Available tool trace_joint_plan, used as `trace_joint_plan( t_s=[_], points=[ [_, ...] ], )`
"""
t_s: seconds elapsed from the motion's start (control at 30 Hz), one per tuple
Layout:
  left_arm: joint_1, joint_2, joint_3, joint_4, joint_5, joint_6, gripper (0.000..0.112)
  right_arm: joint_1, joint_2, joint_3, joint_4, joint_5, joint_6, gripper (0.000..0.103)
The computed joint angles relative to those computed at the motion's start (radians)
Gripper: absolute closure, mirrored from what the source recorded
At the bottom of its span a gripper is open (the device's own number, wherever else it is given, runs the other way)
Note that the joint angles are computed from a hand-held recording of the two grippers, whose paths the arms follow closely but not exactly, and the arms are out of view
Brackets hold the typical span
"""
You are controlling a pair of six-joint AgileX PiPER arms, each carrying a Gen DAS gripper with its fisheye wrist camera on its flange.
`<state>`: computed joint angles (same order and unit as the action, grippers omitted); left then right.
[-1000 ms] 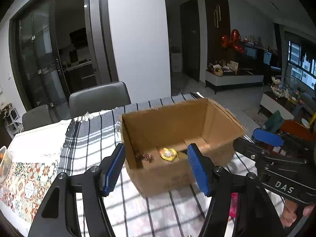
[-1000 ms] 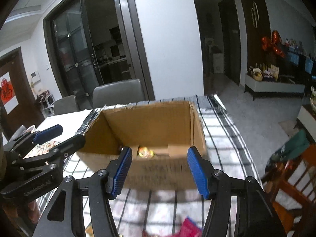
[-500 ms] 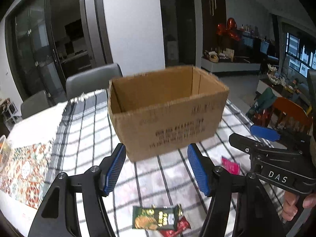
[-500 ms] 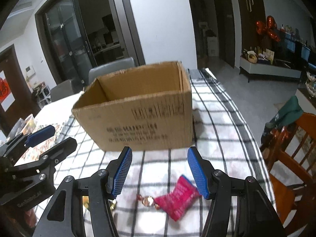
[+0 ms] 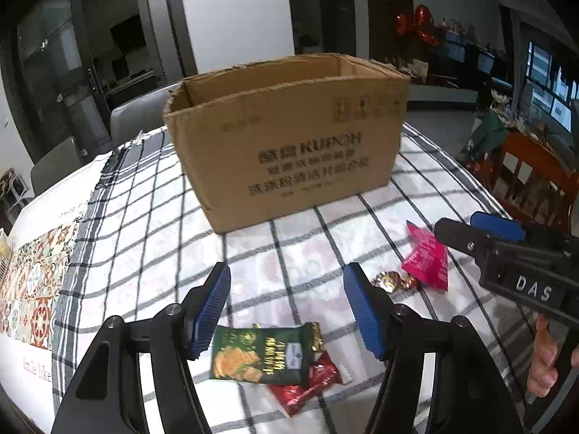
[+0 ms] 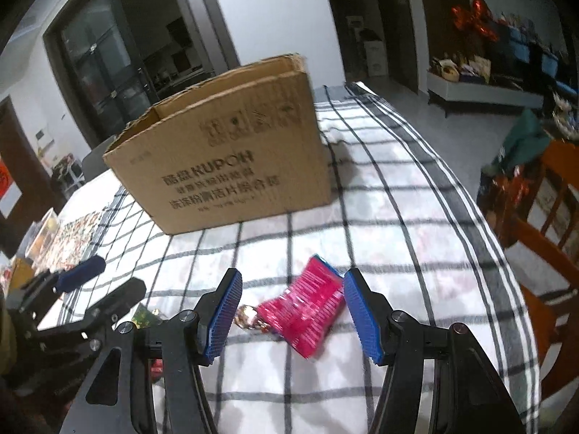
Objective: Organize snacks
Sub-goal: 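Grasp the pink candy packet with the right gripper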
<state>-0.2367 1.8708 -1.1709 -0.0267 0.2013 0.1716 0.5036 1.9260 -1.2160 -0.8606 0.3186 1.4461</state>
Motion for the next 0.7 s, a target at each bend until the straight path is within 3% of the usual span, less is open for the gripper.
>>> trace_joint_plan(
  t_s=[0.17,0.3,0.47,0.7],
  points=[
    [-0.016,0.022,0.012,-0.080,-0.013,0.074,0.047,-0.010,0.004,0.047,0.015,-0.049,0.006,0.044],
    [-0.037,0.034,0.024,0.080,-0.039,-0.079,0.047,-0.024,0.030,0.043,0.123,-0.084,-0.082,0.044],
    [-0.039,0.042,0.022,0.132,-0.043,-0.124,0.047,-0.047,0.064,0.016,0.166,-0.118,-0.060,0.044],
    [-0.033,0.059,0.001,0.138,-0.043,-0.136,0.047,-0.068,0.130,-0.085,0.368,-0.058,-0.197,0.044]
  ],
)
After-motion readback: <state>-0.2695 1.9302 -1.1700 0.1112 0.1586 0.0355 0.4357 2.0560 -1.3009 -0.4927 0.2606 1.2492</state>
